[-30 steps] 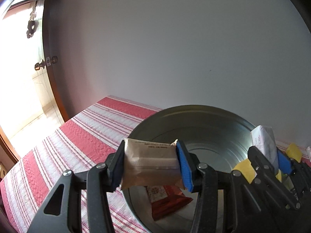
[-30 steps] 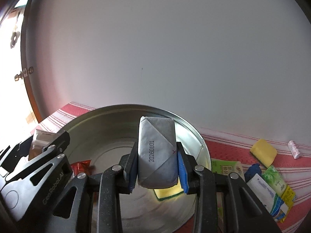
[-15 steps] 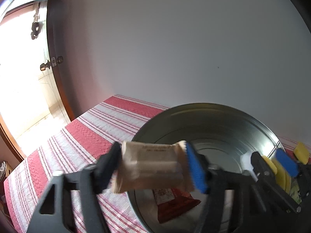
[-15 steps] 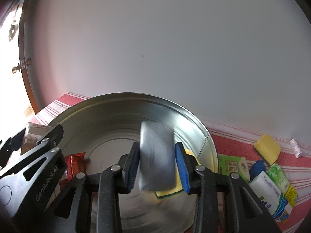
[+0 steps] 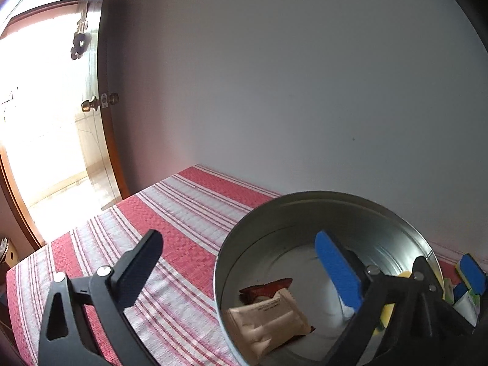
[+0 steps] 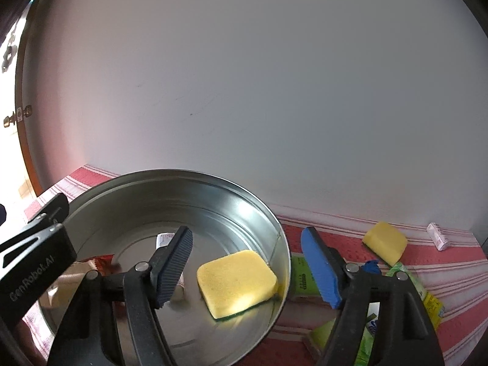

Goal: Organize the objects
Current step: 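Withdraw both grippers from the tin back toward the tablecloth items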

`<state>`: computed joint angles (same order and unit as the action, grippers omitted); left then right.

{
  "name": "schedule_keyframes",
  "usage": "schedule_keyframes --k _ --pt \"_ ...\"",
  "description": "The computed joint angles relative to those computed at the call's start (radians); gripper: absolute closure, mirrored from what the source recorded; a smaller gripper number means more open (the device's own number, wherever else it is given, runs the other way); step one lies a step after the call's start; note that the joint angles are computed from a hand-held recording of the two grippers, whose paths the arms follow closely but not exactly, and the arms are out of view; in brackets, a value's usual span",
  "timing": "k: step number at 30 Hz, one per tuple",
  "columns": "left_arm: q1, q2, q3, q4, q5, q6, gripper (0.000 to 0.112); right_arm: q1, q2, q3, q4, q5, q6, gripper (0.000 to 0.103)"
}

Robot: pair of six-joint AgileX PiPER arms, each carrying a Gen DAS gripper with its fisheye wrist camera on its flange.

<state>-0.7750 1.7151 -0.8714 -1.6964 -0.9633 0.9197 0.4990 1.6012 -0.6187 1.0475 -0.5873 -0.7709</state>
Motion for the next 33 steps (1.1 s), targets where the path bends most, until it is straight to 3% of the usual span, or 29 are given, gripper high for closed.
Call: schedule_keyframes --k 6,20,28,33 --pt "-0.009 -0.018 0.023 0.022 -0.007 -0.045 0.011 0.008 -0.021 0.025 0.008 -0.017 0.002 0.027" --pt "-0.133 0.029 0.008 0.073 -0.103 -0.076 0.011 -0.031 -0.149 0.167 0.038 -0.031 0.003 0.027" --pt "-0.212 0.070 -0.002 0.143 -0.089 -0.120 0.011 -0.115 -0.220 0.249 -0.015 -0.014 0.029 0.027" --pt "-0.265 0.109 -0.033 0.164 -0.105 -0.098 0.011 -0.254 -0.276 0.299 -0.173 0.054 0.110 0.027"
